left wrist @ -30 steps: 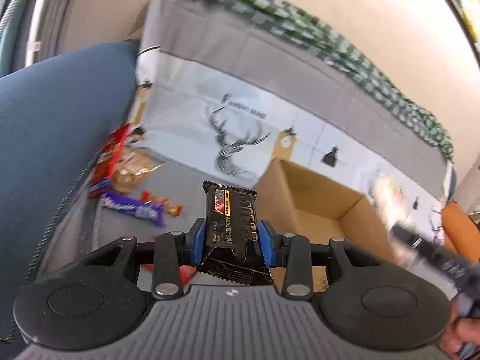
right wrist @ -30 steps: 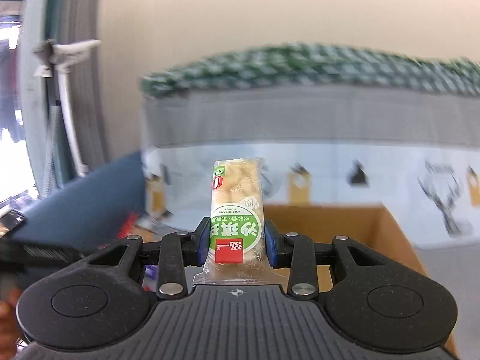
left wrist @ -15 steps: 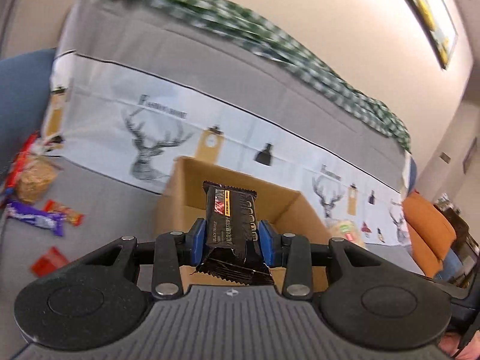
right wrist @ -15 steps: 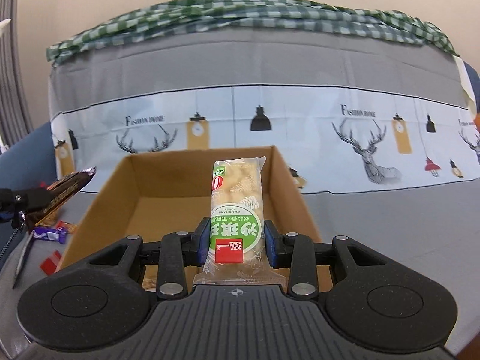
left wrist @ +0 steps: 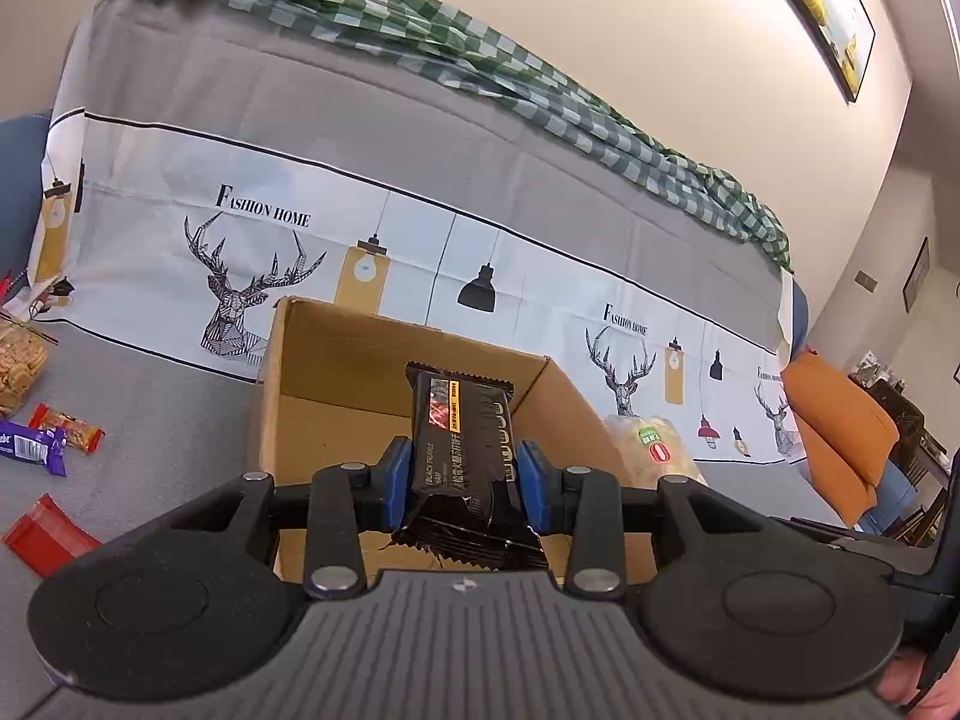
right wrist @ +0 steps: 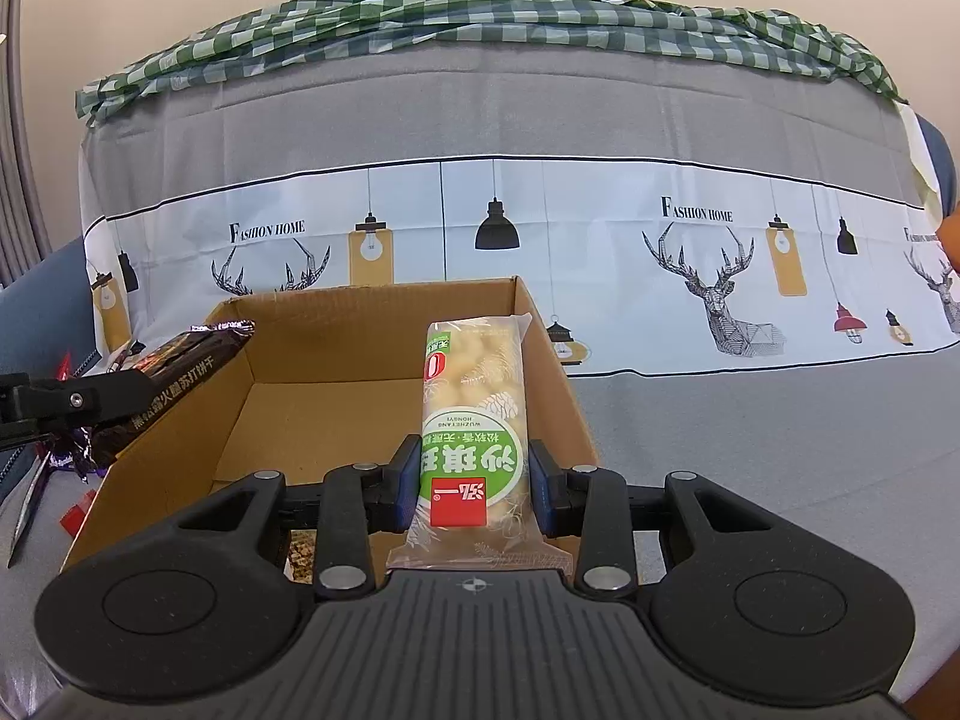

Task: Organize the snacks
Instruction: 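Lift the chocolate bar and rice cracker pack and carry them over the box, then open the left tool over the box while the right tool releases the rice cracker pack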

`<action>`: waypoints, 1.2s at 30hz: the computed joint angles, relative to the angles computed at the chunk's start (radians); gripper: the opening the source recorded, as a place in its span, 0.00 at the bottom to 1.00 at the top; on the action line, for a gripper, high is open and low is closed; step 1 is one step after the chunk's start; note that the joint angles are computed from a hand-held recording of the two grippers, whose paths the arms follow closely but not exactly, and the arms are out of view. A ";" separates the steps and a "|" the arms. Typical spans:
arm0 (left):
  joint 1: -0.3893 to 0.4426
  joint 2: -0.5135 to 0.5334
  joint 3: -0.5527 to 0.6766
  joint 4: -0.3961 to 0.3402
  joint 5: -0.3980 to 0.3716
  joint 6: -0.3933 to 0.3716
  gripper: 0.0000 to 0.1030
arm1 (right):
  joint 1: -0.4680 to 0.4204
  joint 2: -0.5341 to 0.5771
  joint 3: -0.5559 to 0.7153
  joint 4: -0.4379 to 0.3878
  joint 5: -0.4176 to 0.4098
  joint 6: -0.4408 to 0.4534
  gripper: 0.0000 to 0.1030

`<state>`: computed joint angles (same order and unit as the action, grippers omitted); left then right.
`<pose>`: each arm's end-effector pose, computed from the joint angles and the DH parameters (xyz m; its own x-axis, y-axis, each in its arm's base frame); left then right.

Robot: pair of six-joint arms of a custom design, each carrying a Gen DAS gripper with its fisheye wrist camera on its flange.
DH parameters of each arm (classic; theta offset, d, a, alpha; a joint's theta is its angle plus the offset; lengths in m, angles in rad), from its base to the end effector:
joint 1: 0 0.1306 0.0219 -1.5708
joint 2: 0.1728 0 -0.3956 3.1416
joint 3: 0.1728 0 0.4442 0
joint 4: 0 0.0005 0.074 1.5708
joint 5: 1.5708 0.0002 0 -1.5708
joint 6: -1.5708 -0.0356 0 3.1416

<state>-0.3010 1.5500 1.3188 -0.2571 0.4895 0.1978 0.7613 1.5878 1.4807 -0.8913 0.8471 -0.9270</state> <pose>0.5748 -0.1965 0.3702 -0.5686 -0.0051 -0.8226 0.5574 0.7331 -0.3898 0.4465 0.3879 0.3895 -0.4956 0.2593 -0.8289 0.3889 0.9196 0.0551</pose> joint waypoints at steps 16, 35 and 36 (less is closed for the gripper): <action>-0.003 0.002 -0.002 0.009 0.005 -0.005 0.40 | 0.010 0.003 0.001 0.058 0.024 0.046 0.36; -0.002 -0.002 -0.013 0.036 0.019 0.013 0.41 | 0.028 -0.021 -0.044 0.232 0.086 0.183 0.37; -0.001 -0.001 -0.011 0.032 0.030 0.014 0.41 | 0.029 -0.021 -0.046 0.242 0.088 0.193 0.37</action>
